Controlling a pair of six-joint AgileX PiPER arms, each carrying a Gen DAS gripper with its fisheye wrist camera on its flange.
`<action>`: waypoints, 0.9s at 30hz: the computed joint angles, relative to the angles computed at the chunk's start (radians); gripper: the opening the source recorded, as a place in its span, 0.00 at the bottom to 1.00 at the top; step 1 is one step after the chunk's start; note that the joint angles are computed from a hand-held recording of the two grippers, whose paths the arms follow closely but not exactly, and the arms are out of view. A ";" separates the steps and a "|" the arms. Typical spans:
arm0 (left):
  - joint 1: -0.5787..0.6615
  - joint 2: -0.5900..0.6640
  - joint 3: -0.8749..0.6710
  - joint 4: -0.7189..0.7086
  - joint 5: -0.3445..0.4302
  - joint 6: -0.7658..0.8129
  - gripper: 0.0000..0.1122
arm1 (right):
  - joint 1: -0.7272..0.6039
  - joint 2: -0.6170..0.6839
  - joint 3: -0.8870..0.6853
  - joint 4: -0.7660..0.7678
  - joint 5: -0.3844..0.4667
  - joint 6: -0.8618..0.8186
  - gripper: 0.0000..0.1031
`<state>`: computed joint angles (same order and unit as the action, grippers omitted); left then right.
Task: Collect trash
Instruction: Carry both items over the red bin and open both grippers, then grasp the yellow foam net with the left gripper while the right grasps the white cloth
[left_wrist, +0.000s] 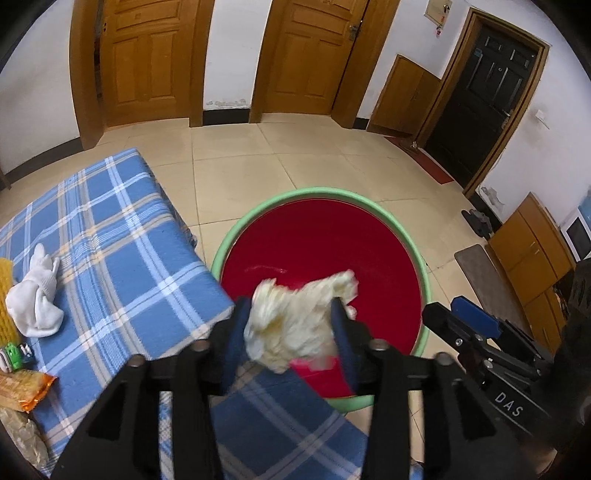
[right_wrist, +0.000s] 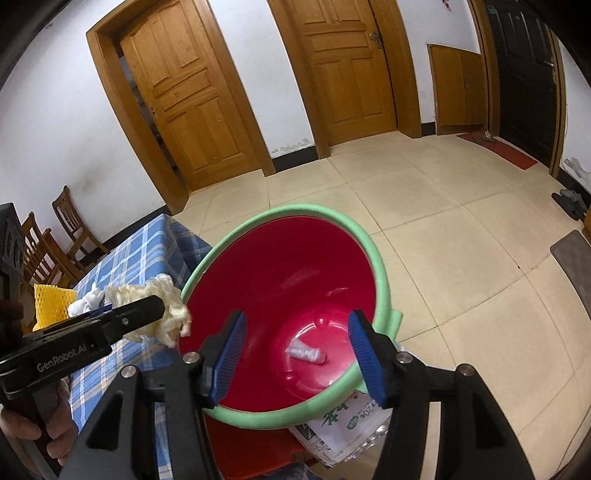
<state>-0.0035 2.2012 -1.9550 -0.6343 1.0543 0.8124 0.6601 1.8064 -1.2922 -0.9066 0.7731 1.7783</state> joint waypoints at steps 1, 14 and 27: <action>-0.001 -0.006 0.009 -0.002 -0.007 0.004 0.48 | -0.001 -0.004 0.004 0.000 0.000 0.000 0.59; 0.062 -0.065 0.038 -0.019 0.008 -0.010 0.49 | 0.021 0.003 -0.035 0.001 0.015 -0.028 0.59; 0.199 -0.096 0.019 -0.030 0.014 -0.015 0.49 | 0.053 0.064 -0.178 0.076 0.025 -0.159 0.59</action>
<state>0.1958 2.1048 -1.9356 -0.6641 1.0680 0.7974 0.7129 1.8700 -1.4699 -0.8306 0.7978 1.6191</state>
